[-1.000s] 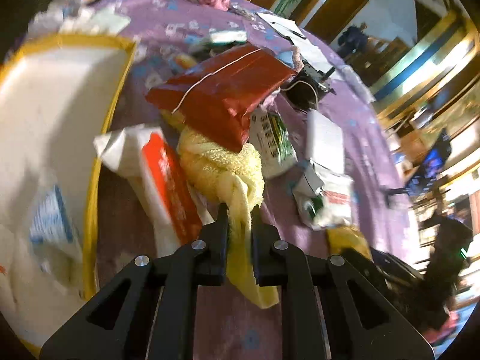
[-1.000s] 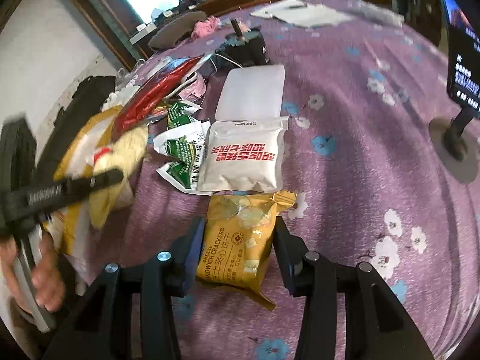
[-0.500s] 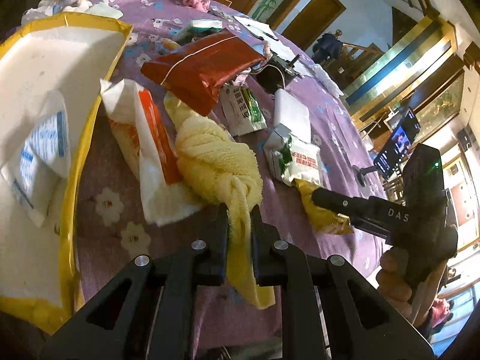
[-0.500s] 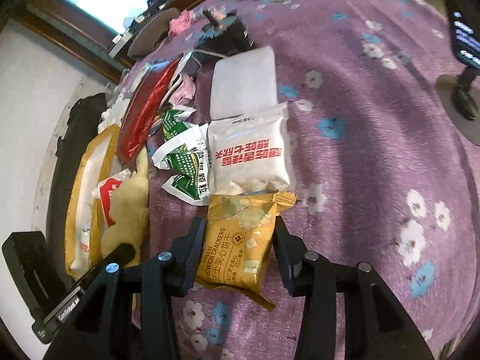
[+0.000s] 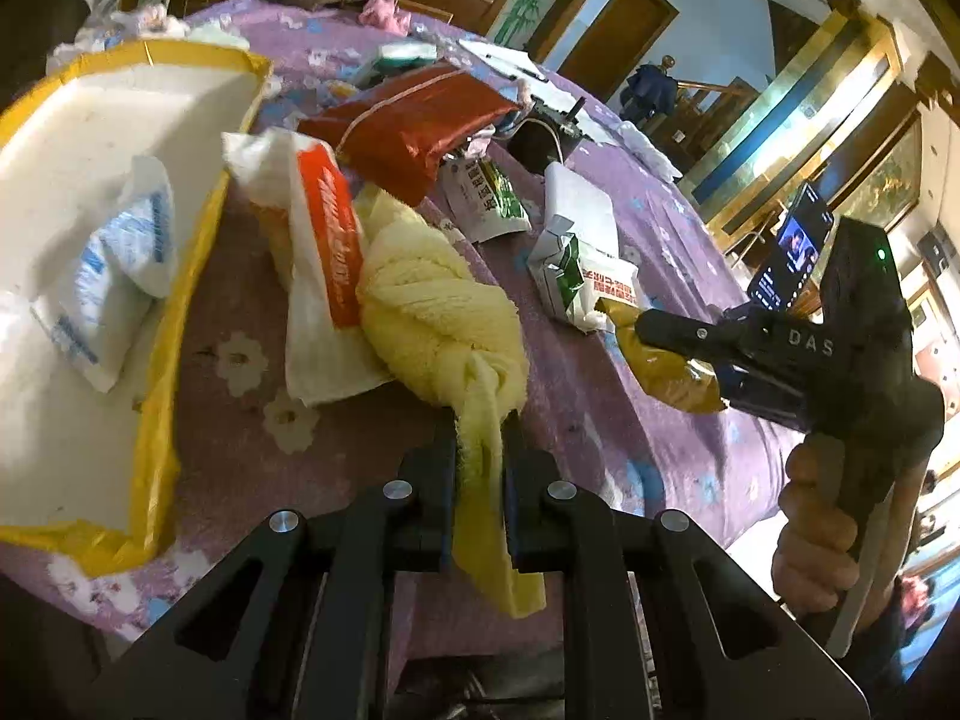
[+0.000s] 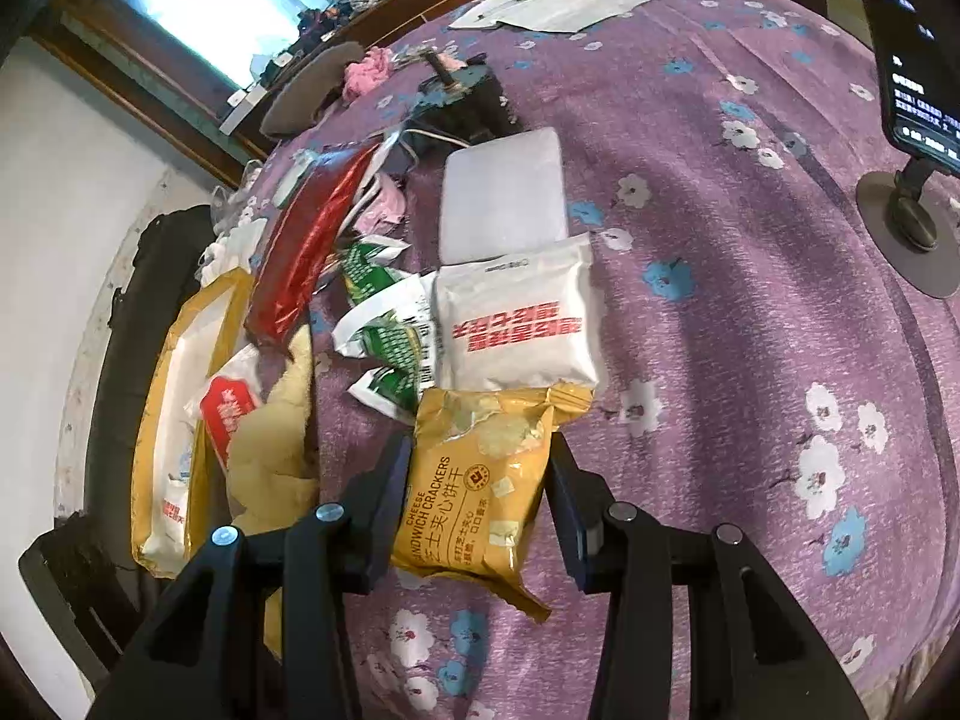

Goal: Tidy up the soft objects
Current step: 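Lift the yellow towel and cracker packet and carry them toward the tray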

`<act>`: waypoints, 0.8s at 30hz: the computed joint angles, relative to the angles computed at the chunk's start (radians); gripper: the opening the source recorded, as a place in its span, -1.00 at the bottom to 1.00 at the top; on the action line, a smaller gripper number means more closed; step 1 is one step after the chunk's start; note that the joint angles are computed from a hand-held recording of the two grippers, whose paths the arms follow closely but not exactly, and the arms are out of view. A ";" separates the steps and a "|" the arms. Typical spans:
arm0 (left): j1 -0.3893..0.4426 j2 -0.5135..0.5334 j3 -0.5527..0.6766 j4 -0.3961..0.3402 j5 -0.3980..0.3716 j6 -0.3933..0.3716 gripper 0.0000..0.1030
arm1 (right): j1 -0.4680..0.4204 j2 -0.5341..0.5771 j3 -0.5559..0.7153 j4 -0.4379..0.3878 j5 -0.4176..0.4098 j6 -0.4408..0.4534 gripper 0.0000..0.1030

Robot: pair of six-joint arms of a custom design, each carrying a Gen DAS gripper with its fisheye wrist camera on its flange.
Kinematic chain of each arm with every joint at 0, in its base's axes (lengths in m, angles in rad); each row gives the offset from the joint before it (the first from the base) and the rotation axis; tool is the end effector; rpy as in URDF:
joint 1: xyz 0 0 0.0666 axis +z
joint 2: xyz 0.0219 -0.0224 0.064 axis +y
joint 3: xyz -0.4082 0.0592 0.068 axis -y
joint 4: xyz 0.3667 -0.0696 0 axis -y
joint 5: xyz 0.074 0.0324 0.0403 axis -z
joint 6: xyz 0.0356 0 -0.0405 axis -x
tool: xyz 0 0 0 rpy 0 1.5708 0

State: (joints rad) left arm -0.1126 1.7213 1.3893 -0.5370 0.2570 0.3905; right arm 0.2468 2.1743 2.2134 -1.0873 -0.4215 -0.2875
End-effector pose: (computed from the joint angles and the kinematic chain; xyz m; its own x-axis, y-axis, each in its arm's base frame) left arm 0.5622 -0.0731 0.3215 -0.8052 -0.2794 -0.5231 -0.0376 0.9043 -0.4252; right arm 0.7034 0.1918 0.3501 -0.9251 0.0337 -0.3781 -0.1654 0.8607 0.4815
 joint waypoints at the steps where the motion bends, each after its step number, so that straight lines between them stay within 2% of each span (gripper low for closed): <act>1: 0.000 -0.006 -0.004 0.002 -0.007 -0.002 -0.77 | 0.003 -0.004 -0.007 0.005 0.008 0.001 -0.14; 6: -0.006 0.008 0.004 -0.029 -0.028 -0.017 -0.77 | 0.005 -0.005 -0.007 0.002 0.016 -0.007 -0.14; 9: -0.019 0.017 0.016 -0.047 -0.067 -0.034 -0.77 | 0.006 -0.001 0.010 0.001 0.025 -0.013 -0.14; 13: -0.012 0.019 0.011 -0.044 -0.049 -0.025 -0.77 | 0.009 -0.011 -0.002 0.020 0.030 -0.010 -0.14; 16: 0.008 0.007 -0.014 -0.009 -0.001 -0.008 -0.77 | 0.016 -0.033 -0.038 0.055 0.031 0.012 -0.14; 18: 0.023 -0.012 -0.046 0.054 0.025 0.002 -0.74 | 0.021 -0.060 -0.082 0.109 0.036 0.034 -0.14; 21: 0.044 -0.028 -0.076 0.094 0.069 0.011 -0.55 | 0.023 -0.092 -0.143 0.205 0.046 0.064 -0.14; 24: 0.049 -0.052 -0.113 0.087 0.083 -0.038 -0.17 | 0.019 -0.093 -0.159 0.232 0.049 0.079 -0.14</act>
